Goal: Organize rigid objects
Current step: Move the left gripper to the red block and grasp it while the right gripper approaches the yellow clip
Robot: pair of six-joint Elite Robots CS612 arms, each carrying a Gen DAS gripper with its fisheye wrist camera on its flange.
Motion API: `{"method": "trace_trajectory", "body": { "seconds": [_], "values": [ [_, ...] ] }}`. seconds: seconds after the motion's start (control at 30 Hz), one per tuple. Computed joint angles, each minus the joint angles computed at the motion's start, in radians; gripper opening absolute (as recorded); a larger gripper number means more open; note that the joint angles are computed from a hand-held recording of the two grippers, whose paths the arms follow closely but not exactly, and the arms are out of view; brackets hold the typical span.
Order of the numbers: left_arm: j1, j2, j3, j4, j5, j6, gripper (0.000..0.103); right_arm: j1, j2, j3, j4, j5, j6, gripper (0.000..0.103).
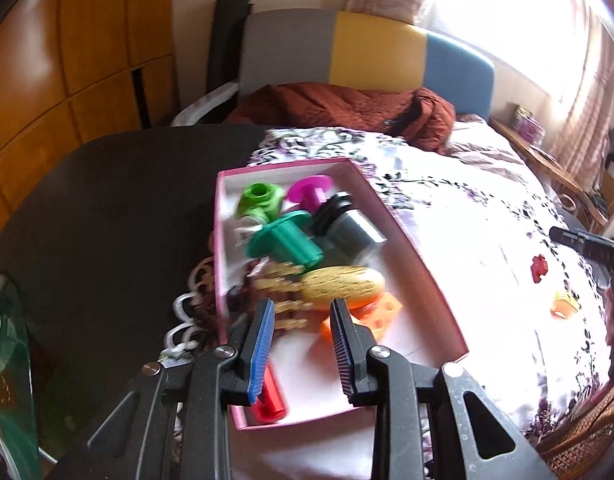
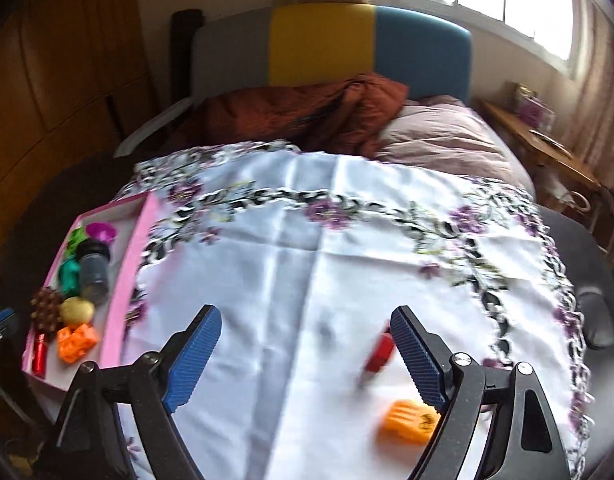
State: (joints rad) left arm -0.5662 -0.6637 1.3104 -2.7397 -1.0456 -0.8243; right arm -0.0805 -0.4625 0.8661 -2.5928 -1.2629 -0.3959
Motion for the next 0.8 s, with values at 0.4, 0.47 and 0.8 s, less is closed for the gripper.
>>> {"method": "trace_trajectory", "body": {
  "seconds": [0.4, 0.47, 0.8],
  "values": [
    [-0.009, 0.121, -0.243, 0.024, -0.159, 0.211, 0.028, -0.096, 0.086, -0.129, 0.016, -0.145, 0.683, 0.088],
    [-0.011, 0.152, -0.304, 0.044, -0.2, 0.257, 0.028, -0.099, 0.089, -0.135, 0.042, -0.127, 0.703, 0.088],
    [-0.018, 0.346, -0.677, 0.202, -0.401, 0.403, 0.028, -0.099, 0.079, -0.115, 0.036, -0.108, 0.679, 0.088]
  ]
}}
